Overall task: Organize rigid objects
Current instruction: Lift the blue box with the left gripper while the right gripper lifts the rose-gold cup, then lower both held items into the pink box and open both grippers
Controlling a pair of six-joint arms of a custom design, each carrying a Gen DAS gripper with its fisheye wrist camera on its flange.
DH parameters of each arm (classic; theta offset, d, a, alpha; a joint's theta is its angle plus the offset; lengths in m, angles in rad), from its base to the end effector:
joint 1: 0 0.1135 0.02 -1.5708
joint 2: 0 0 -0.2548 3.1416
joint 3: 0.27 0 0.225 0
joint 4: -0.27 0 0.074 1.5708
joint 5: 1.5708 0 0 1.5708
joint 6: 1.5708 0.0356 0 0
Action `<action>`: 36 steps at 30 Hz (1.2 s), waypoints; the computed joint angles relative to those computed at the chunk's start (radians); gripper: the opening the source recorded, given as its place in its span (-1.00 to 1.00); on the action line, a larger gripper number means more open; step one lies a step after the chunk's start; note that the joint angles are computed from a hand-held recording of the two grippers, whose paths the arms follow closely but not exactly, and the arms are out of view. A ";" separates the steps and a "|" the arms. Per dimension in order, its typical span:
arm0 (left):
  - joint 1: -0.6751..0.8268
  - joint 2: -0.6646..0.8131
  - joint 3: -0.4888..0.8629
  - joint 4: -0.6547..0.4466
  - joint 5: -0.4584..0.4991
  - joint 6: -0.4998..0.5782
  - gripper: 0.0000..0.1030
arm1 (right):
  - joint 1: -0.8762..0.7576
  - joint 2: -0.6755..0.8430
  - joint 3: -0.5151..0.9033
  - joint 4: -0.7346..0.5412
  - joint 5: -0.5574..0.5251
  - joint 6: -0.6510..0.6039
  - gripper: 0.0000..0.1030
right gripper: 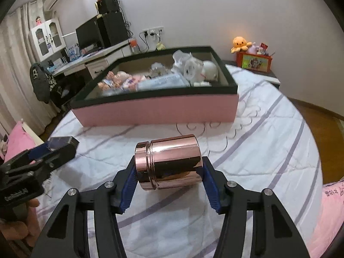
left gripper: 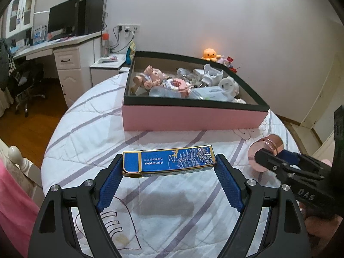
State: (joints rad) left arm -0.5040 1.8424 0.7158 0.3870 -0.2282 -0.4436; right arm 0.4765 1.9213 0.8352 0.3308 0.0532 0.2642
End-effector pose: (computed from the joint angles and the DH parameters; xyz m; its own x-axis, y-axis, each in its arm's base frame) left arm 0.2806 -0.1456 0.1157 -0.6722 -0.1067 -0.7327 0.0394 0.9830 -0.1793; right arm 0.3042 0.1549 0.1138 -0.6986 -0.0671 -0.7123 -0.2498 0.9558 0.1549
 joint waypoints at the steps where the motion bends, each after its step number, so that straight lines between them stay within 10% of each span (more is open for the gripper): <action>1: -0.001 -0.010 -0.001 -0.003 -0.004 0.002 0.64 | 0.001 -0.024 -0.004 -0.004 0.000 -0.005 0.11; 17: 0.061 -0.163 0.071 -0.086 -0.018 0.098 0.64 | -0.006 -0.138 0.149 -0.136 -0.007 -0.099 0.11; 36: 0.209 0.283 0.858 -0.424 0.117 0.181 0.64 | -0.140 0.367 1.032 -0.595 -0.146 -0.124 0.11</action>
State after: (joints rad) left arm -0.2946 2.1257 1.5742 -0.0369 -0.1115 -0.2623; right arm 0.3369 2.2882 1.8671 -0.2640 -0.0927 0.1398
